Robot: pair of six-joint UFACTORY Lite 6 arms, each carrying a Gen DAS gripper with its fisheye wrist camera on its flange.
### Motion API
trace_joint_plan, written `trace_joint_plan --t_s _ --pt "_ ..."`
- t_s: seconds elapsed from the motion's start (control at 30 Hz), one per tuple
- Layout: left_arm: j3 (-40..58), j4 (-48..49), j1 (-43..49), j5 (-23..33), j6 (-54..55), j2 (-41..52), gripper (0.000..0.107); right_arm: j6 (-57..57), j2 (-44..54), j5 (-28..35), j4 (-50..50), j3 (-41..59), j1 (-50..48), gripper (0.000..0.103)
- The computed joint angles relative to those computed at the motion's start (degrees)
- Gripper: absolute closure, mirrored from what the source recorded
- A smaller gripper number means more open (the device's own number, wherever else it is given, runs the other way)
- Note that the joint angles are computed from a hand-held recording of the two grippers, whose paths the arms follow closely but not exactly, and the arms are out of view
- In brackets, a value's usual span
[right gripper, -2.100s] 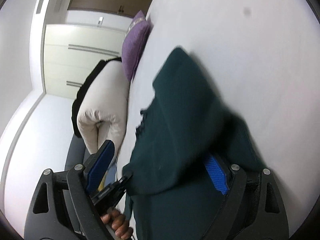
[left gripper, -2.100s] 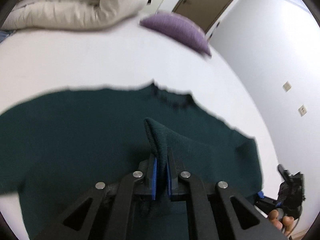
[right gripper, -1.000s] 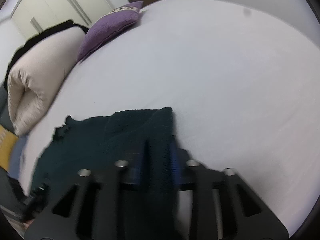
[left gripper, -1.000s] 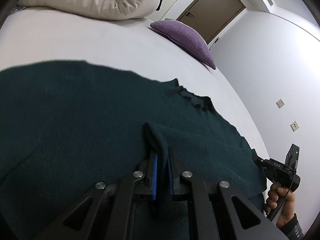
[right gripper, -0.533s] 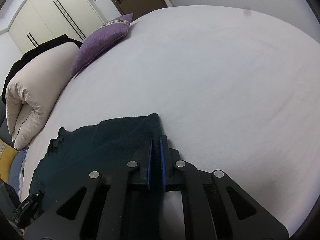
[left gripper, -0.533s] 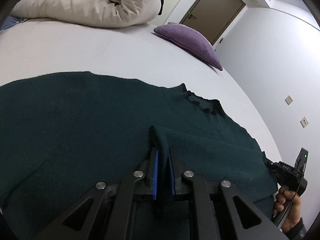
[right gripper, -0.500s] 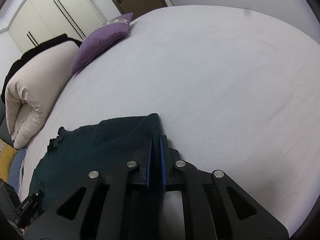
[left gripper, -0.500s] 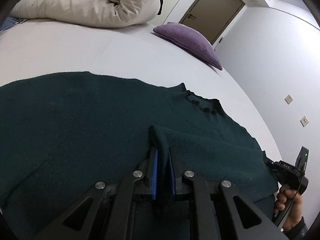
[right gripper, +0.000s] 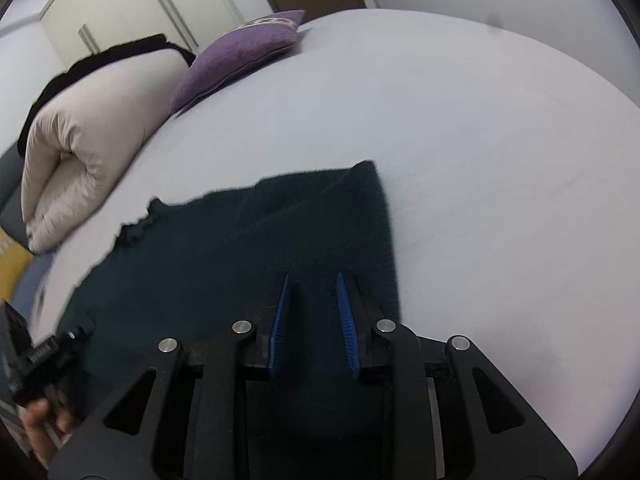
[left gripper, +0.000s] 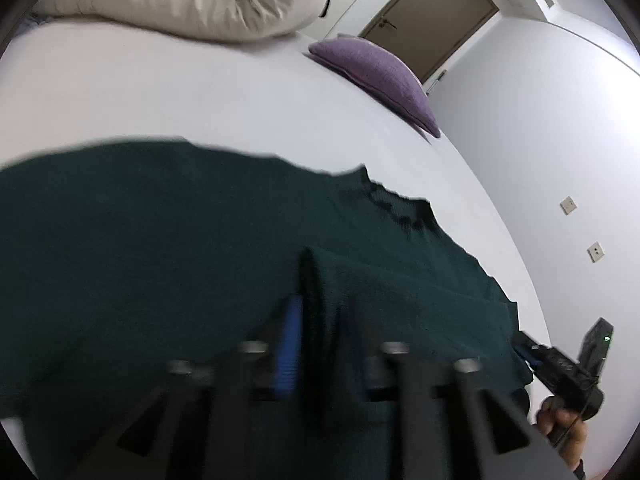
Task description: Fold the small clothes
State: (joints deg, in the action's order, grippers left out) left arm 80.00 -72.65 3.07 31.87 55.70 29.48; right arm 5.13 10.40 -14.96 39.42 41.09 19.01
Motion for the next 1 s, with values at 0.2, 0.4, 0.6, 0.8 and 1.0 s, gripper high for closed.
trace_joint_plan --t_s 0.2,0.4,0.6,0.8,1.0 --pt "-16.5 -3.7 20.2 11.6 9.0 -19.1 0.022 -27.3 -21.8 -7.6 34.3 -9.1 12.5 0.036" --pt "-16.3 -0.3 52.4 27.6 7.3 -14.3 0.022 -4.0 -21.4 -7.4 22.0 -8.5 29.0 0.036" --pt "-3.2 1.3 71.3 34.2 -5.2 3.4 0.024 21.2 -0.9 -9.1 6.0 5.6 39.3 0.036" --pt "0.4 -4.8 73.4 36.8 -6.6 9.5 0.025 22.6 9.2 -8.8 9.2 16.2 44.6 0.036" --pt "16.1 -7.0 70.1 36.8 -14.6 21.0 0.048 19.9 14.4 -8.6 11.6 23.0 45.4 0.036"
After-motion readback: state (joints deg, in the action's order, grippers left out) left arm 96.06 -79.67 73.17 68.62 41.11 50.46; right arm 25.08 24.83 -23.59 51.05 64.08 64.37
